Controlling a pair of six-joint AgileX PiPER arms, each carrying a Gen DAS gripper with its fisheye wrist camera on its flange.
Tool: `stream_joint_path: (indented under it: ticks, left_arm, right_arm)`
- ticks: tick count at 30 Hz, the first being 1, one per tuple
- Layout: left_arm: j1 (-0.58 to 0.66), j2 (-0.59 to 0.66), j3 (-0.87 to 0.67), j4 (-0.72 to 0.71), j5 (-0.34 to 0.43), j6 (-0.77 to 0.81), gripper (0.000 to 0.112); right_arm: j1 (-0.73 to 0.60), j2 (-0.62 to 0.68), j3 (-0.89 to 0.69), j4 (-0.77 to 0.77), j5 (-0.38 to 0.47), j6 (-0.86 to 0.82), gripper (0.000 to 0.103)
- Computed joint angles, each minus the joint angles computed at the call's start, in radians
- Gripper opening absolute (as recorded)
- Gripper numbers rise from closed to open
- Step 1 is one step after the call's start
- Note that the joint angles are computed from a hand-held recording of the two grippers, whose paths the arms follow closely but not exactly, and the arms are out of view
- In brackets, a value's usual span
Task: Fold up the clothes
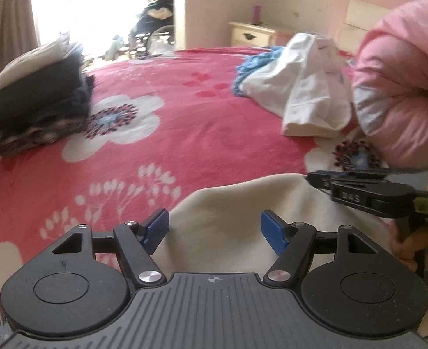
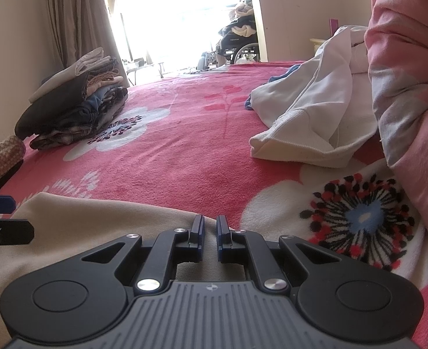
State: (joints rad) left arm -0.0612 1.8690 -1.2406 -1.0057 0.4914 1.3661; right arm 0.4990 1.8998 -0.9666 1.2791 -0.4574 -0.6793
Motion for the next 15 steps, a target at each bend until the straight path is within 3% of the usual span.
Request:
stream_joint_path:
  ticks: [5,13,15]
  left_arm:
    - [-0.059,0.012,0.036,0.018,-0.126,0.042,0.072]
    - [-0.063,0.022,0.027,0.029,-0.133,0.02,0.073]
    - [-0.063,0.024,0.024,0.035,-0.132,0.014,0.073]
  right_arm:
    - [0.003,0.001,0.004,-0.01,-0.007,0.013,0.007]
    - [-0.019,-0.035,-0.014,0.078,0.043,-0.122,0.007]
    - [-0.015,-0.065,-0.01,0.106,0.035,-0.16,0.011]
